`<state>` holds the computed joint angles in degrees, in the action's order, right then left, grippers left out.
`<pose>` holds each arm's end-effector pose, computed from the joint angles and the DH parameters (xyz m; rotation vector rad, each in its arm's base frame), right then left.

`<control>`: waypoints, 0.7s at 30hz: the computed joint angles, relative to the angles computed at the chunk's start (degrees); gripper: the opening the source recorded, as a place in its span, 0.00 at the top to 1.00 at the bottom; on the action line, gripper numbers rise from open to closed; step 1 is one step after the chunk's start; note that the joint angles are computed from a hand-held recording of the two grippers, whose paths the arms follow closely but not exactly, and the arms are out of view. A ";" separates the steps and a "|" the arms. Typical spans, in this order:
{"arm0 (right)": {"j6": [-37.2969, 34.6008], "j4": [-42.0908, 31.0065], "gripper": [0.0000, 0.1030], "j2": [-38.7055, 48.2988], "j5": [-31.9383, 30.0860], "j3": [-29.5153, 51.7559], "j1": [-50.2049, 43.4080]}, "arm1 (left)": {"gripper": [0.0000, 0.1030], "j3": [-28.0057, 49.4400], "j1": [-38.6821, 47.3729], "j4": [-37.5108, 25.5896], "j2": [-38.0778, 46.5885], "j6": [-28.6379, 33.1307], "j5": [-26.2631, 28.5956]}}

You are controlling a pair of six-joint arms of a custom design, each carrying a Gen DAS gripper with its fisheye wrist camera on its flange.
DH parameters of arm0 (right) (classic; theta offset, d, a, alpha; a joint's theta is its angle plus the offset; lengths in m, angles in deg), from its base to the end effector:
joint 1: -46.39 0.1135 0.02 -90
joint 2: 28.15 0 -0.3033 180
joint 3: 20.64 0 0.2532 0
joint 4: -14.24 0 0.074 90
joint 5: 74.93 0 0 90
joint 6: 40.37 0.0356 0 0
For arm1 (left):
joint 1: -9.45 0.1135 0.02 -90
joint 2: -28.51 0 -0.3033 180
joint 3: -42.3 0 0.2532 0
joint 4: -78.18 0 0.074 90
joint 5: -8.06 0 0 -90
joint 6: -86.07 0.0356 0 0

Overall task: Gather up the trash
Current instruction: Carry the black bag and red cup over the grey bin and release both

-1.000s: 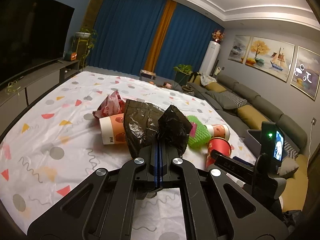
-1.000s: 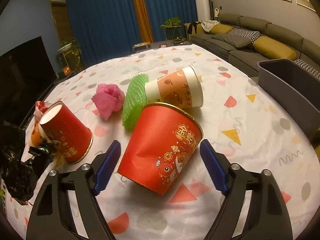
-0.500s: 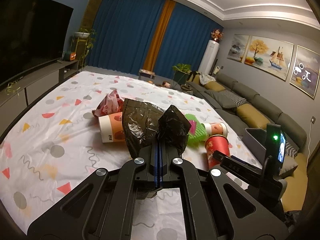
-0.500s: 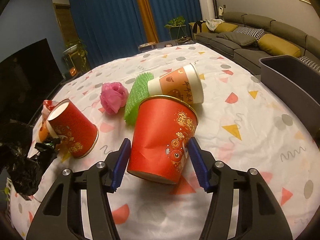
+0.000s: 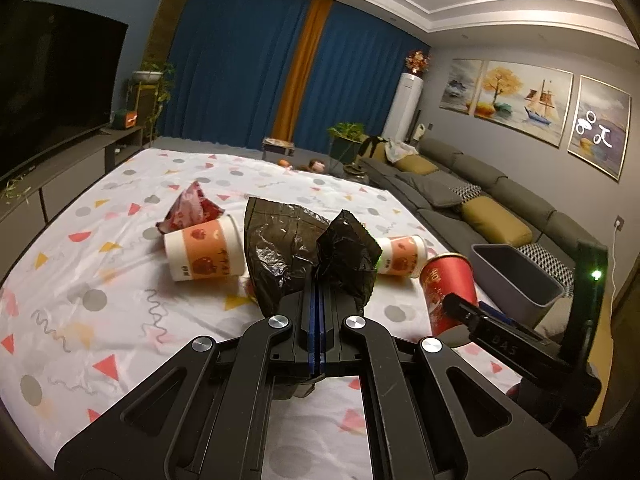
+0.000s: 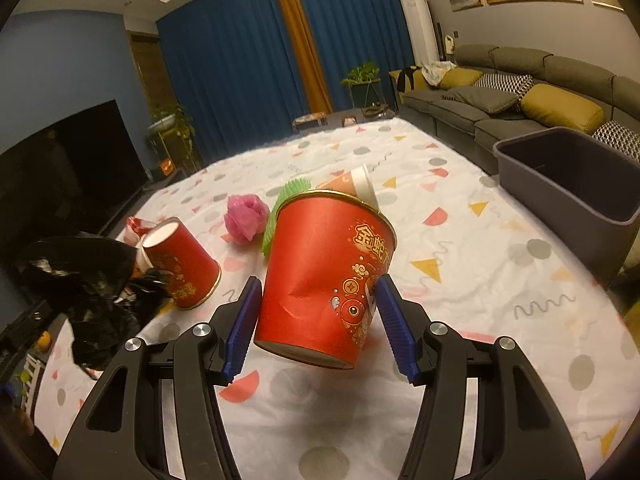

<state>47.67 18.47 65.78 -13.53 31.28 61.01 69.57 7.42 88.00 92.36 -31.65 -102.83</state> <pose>0.2977 0.0953 0.1821 -0.5897 2.1392 0.6768 0.1858 0.0061 0.1866 -0.6634 1.8923 0.0401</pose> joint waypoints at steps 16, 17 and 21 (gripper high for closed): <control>-2.94 -0.86 0.44 -2.93 -7.71 0.39 -9.23 | 1.00 6.45 -7.69 1.71 9.53 0.09 -3.22; -2.99 -0.79 0.44 -2.83 -7.96 0.54 -9.60 | 1.00 7.01 -7.95 1.81 10.26 0.24 -3.20; -3.15 -0.77 0.44 -2.30 -9.25 1.48 -11.59 | 1.00 9.82 -9.57 1.83 13.20 0.81 -3.72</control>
